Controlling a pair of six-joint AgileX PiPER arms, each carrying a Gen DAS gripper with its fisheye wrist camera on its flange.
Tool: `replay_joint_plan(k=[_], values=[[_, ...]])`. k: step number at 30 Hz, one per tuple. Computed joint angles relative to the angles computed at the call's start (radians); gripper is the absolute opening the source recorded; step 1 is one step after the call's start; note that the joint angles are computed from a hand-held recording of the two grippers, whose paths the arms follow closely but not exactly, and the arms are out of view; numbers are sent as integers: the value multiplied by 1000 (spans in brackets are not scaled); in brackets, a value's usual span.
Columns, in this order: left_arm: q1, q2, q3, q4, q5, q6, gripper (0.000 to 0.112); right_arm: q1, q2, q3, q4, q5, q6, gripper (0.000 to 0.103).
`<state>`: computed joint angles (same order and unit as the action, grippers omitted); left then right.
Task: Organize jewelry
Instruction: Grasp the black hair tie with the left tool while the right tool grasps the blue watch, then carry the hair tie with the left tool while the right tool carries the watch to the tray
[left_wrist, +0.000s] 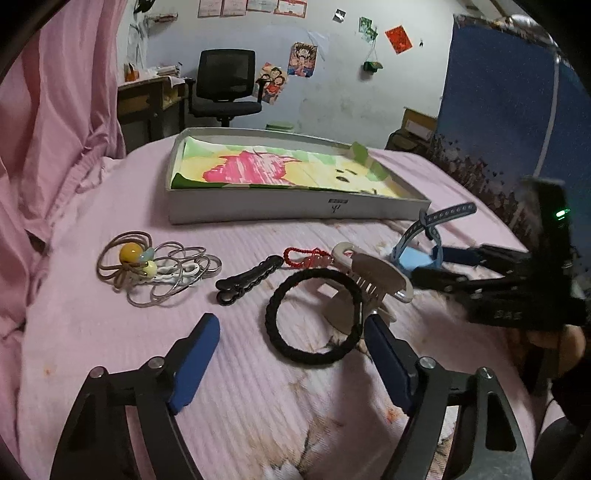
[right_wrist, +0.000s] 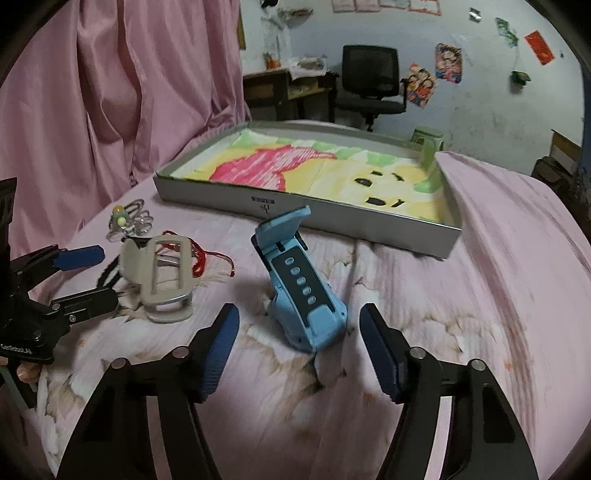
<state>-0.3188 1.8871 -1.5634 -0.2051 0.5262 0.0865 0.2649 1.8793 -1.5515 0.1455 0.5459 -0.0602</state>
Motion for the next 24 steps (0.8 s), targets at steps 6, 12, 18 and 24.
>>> replay_joint_plan(k=[6,12,18,24], values=[[47,19,-13,-213,24,161,57,-11,75,-84,44,60,-55,57],[55,23,-21,-250,41,180,42,-15,116,-118,77,90,-87,55],[31,33,-41,-111,44,46,28,-29,106,-91,127,66,-114,48],[10,14,-14,-25,12,-12,12,-21,89,-50,127,21,-114,48]])
